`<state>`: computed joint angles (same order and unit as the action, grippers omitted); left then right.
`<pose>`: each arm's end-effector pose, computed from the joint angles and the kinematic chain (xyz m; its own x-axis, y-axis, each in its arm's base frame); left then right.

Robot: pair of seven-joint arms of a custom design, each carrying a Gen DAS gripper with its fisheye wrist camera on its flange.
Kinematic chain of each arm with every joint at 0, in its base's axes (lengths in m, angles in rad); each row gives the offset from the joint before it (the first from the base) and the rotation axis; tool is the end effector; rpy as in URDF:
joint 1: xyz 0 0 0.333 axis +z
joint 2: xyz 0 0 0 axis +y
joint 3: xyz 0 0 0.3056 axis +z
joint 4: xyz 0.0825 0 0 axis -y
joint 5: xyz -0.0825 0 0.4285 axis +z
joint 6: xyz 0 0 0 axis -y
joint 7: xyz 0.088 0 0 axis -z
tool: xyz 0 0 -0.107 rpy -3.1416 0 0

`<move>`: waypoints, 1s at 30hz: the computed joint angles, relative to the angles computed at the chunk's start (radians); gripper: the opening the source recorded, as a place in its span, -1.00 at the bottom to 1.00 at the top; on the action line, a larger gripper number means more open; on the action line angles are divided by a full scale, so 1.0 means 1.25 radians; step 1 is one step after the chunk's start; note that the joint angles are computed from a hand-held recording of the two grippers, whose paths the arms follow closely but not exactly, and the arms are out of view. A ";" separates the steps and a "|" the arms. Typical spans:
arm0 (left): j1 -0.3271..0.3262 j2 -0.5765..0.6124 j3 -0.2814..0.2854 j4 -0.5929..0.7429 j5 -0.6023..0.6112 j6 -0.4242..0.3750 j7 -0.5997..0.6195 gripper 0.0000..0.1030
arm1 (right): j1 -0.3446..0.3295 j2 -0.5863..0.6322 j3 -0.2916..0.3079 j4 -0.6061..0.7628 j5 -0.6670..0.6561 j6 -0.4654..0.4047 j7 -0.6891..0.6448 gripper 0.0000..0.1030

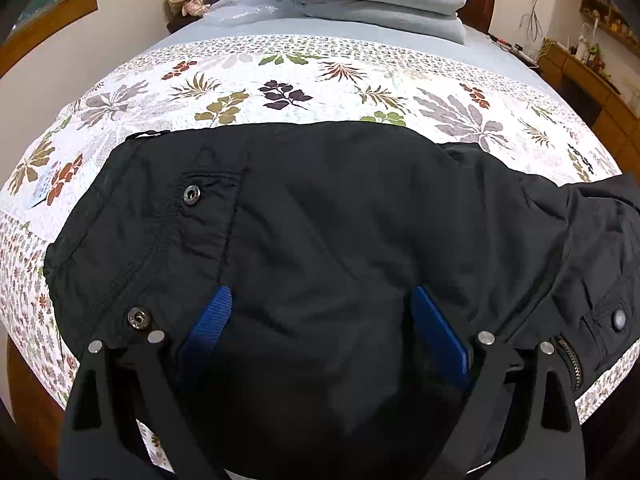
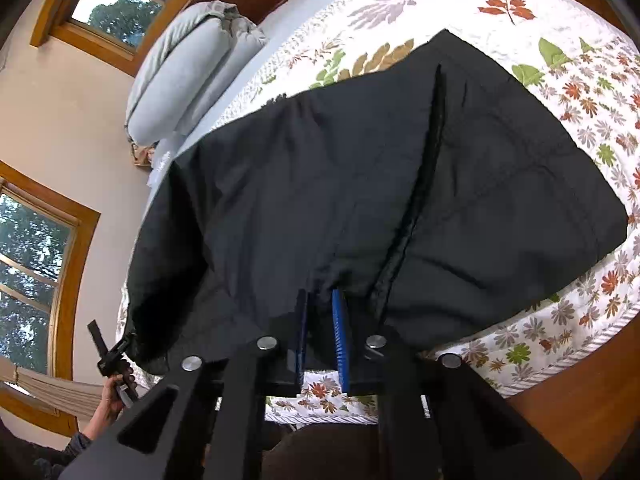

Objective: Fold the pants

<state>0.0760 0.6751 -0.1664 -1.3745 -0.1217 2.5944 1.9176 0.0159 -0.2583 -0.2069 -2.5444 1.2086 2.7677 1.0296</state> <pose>0.8033 -0.0391 0.3549 -0.2890 -0.9570 0.0262 -0.8058 0.2284 -0.5463 0.4730 -0.1300 0.3511 -0.4026 -0.6570 -0.6374 -0.6204 0.7078 -0.3378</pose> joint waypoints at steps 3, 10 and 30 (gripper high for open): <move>-0.003 0.002 0.003 0.003 0.005 -0.003 -0.004 0.78 | -0.011 -0.041 0.000 -0.021 -0.039 0.033 0.012 -1.00; -0.008 0.009 0.008 0.012 0.018 -0.006 -0.011 0.81 | -0.130 -0.111 0.053 -0.060 -0.369 0.082 0.285 -1.00; -0.013 0.015 0.010 0.021 0.028 -0.011 -0.017 0.83 | 0.040 0.018 -0.056 0.018 -0.056 -0.050 0.050 -0.67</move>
<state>0.0602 0.6943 -0.1539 -1.3482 -0.0861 2.5810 1.8962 0.0665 -0.2356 -0.2770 -2.5213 1.1383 2.7054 1.0916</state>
